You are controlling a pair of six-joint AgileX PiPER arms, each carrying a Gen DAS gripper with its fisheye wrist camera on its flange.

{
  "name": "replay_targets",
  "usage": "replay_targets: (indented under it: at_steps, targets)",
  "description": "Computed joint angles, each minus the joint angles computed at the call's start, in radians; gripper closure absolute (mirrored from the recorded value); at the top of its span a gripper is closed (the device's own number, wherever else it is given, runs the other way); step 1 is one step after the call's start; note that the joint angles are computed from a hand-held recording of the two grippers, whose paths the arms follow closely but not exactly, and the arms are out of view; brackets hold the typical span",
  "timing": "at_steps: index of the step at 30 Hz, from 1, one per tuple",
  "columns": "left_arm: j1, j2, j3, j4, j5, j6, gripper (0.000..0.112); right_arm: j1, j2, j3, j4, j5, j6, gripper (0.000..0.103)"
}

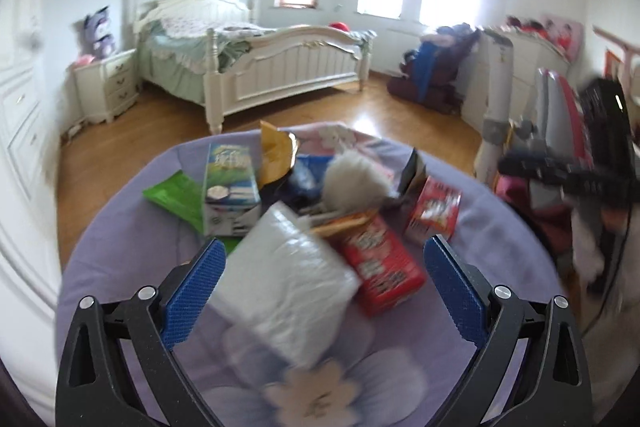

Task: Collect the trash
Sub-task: 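Grasp the white tissue pack with the left tool while the right tool grasps the tan paper strip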

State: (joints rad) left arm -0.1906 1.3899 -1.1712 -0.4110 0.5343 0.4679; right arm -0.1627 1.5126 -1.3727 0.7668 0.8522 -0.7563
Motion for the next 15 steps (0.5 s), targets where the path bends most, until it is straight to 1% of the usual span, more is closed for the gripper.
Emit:
replay_targets:
  at_steps: [1, 3, 5, 8, 9, 10, 11, 13, 15]
  targets:
    - [0.021, -0.001, 0.003, -0.028, 0.013, 0.084, 0.015, 0.035, 0.025, -0.05, -0.064, 0.012, 0.016, 0.022]
    - [0.057, -0.002, -0.002, -0.028, 0.049, 0.2, 0.015, 0.099, 0.095, -0.172, -0.188, 0.064, 0.032, 0.022]
    - [0.081, 0.012, -0.019, -0.033, 0.088, 0.283, 0.015, 0.156, 0.143, -0.252, -0.306, 0.077, 0.037, 0.022]
    - [0.12, 0.056, -0.059, -0.098, 0.167, 0.425, 0.015, 0.217, 0.208, -0.337, -0.441, 0.094, 0.019, 0.022]
    - [0.099, 0.073, -0.075, -0.084, 0.179, 0.419, 0.015, 0.225, 0.235, -0.372, -0.456, 0.114, 0.006, 0.022]
    - [0.098, 0.085, -0.083, -0.096, 0.201, 0.45, 0.015, 0.236, 0.276, -0.431, -0.481, 0.152, -0.007, 0.022]
    - [0.093, 0.095, -0.082, -0.099, 0.204, 0.48, 0.015, 0.248, 0.313, -0.484, -0.512, 0.185, -0.018, 0.022]
    - [0.068, 0.12, -0.095, -0.045, 0.185, 0.466, 0.015, 0.267, 0.373, -0.572, -0.554, 0.239, -0.047, 0.022]
    - [0.05, 0.14, -0.109, -0.01, 0.17, 0.446, 0.015, 0.277, 0.44, -0.678, -0.559, 0.31, -0.075, 0.024]
